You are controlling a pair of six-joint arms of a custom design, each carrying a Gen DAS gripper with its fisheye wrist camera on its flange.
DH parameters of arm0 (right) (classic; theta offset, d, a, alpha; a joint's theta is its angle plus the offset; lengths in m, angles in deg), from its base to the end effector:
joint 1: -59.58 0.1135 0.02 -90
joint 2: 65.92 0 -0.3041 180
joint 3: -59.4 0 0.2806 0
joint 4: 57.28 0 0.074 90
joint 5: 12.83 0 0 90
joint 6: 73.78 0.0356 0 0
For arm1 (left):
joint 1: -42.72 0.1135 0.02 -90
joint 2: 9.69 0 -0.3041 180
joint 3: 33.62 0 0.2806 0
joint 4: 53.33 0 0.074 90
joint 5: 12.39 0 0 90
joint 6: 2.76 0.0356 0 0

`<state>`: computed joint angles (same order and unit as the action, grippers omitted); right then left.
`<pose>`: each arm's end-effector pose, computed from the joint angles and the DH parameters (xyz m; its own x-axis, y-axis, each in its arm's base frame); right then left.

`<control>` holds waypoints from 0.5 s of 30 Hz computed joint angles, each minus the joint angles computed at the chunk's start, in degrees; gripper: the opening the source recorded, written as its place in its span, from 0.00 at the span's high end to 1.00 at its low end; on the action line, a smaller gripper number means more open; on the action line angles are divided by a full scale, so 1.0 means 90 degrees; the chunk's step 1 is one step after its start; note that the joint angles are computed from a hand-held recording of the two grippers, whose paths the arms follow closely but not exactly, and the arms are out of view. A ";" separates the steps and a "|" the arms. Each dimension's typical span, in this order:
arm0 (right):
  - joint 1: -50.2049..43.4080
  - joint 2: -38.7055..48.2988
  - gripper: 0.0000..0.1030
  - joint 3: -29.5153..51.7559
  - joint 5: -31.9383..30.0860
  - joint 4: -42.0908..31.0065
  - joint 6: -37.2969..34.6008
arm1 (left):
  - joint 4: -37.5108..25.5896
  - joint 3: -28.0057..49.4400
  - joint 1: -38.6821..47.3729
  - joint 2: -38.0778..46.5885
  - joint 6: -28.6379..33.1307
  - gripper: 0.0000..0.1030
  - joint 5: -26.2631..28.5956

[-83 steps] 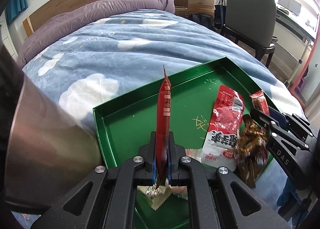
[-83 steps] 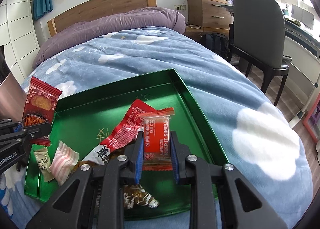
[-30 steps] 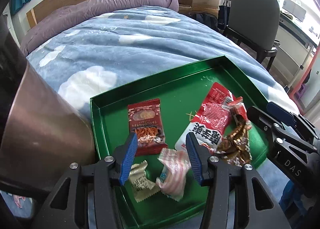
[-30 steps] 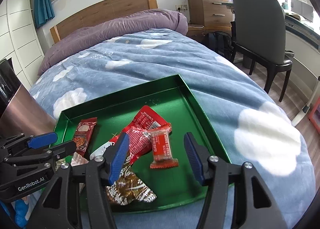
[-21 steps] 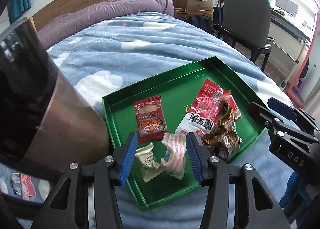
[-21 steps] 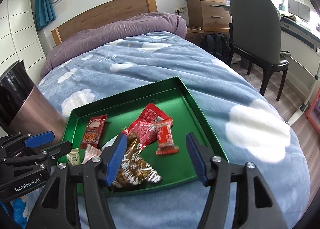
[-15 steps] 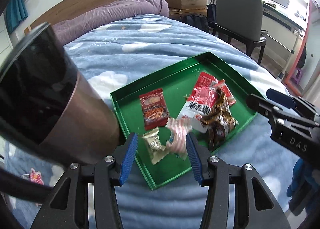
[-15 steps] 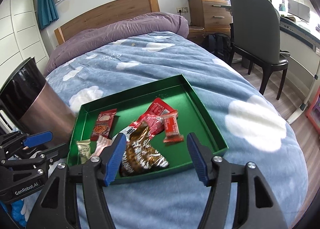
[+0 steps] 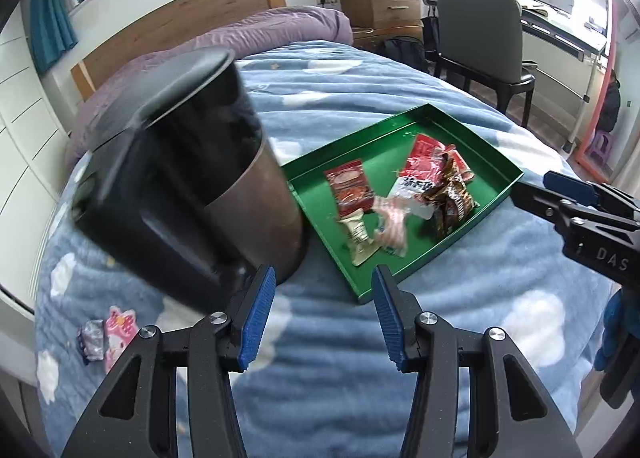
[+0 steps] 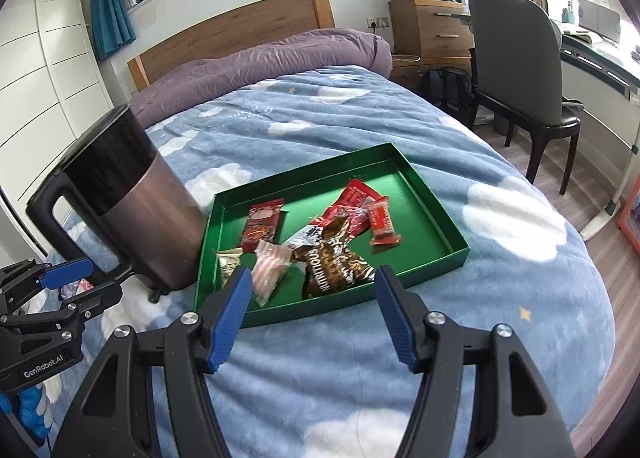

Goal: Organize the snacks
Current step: 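Move both open tools back from the tray toward the remaining snacks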

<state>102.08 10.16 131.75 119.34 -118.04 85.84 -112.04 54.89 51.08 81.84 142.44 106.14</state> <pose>0.2153 0.1648 0.2998 -0.5013 0.4830 -0.7179 0.5236 0.8299 0.1927 0.3569 0.0353 0.3100 -0.4184 0.6677 -0.6157 0.7704 0.6200 0.1488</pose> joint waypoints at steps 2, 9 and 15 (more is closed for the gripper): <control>0.0214 0.0043 0.00 0.0096 0.0088 -0.0171 0.0227 | -0.0085 0.0081 0.0199 0.0069 0.0055 0.57 0.0022; 0.0895 0.0379 0.00 0.0478 0.0256 -0.0643 0.0899 | -0.0276 0.0395 0.1017 0.0395 0.0319 0.57 0.0102; 0.1353 0.0723 0.00 0.0771 0.0293 -0.0808 0.1299 | -0.0337 0.0835 0.1626 0.0807 0.0457 0.57 0.0145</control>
<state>114.25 16.67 138.68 121.98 -125.30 97.53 -115.07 62.41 65.72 89.10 146.56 107.45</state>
